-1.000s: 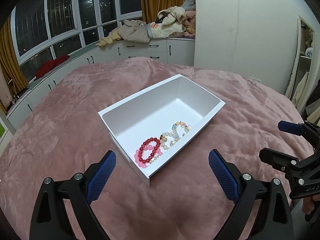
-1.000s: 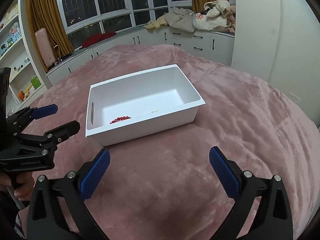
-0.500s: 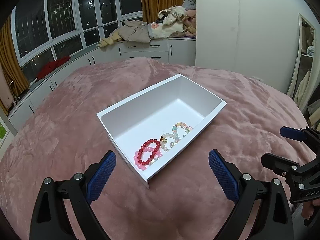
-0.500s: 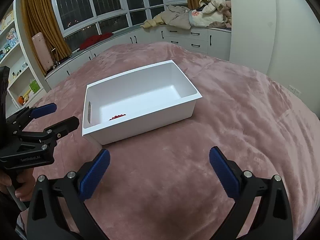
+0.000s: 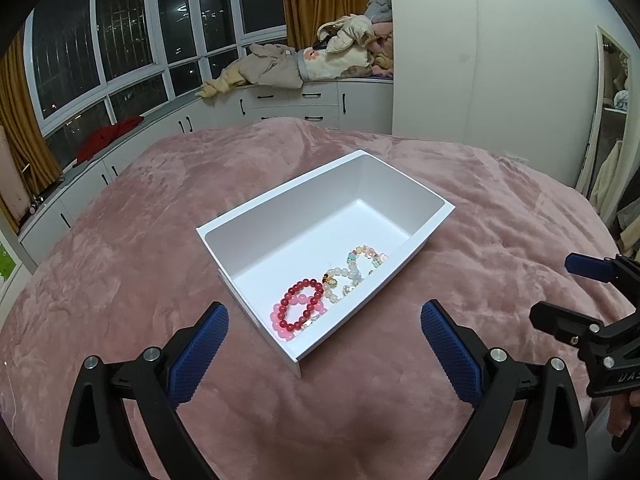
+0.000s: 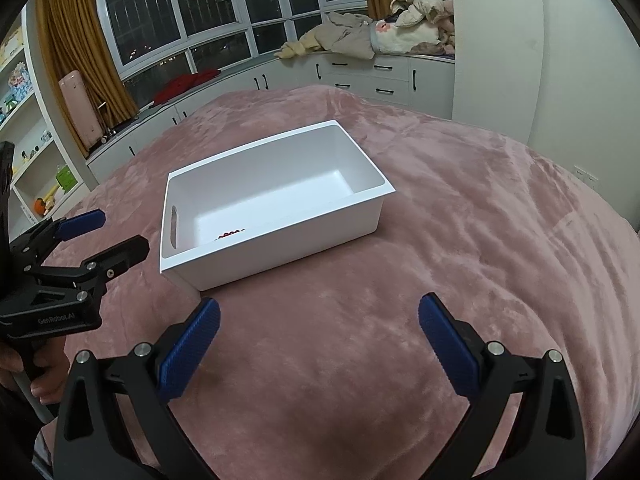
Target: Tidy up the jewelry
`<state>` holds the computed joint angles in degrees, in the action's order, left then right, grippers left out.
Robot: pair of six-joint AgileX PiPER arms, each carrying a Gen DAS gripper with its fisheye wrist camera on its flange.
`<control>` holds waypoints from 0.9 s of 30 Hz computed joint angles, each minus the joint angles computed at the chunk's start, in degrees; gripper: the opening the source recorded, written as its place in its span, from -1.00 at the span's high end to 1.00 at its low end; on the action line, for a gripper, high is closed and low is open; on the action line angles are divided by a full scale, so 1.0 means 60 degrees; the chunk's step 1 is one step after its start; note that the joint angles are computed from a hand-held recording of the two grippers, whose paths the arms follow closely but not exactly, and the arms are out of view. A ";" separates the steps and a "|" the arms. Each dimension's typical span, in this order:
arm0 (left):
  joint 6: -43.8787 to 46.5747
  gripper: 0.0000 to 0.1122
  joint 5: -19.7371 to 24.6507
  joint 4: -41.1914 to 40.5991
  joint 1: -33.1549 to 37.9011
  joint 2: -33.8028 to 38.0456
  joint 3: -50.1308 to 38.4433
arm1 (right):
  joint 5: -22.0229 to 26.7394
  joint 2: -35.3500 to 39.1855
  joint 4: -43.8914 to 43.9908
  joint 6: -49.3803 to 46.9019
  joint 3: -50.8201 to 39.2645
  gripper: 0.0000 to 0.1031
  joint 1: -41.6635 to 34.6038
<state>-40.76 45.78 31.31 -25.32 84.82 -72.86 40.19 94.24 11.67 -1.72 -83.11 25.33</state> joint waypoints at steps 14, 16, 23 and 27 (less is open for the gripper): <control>0.0069 -0.75 0.0296 0.0270 -0.0123 0.0168 -0.0117 | -0.0109 -0.0061 0.0171 -0.0096 0.0165 -0.91 -0.0012; 0.0058 -0.74 0.0290 0.0296 -0.0143 0.0205 -0.0163 | -0.0126 -0.0074 0.0190 -0.0091 0.0183 -0.91 -0.0012; -0.0008 -0.75 0.0386 0.0347 -0.0194 0.0278 -0.0261 | -0.0099 -0.0088 0.0089 0.0004 0.0181 -0.91 0.0053; -0.0020 -0.75 0.0466 0.0340 -0.0190 0.0315 -0.0345 | -0.0129 -0.0112 0.0116 0.0007 0.0223 -0.91 0.0059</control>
<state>-40.89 48.58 33.35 -26.46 86.71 -74.93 39.41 93.57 12.37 -1.68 -81.78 25.69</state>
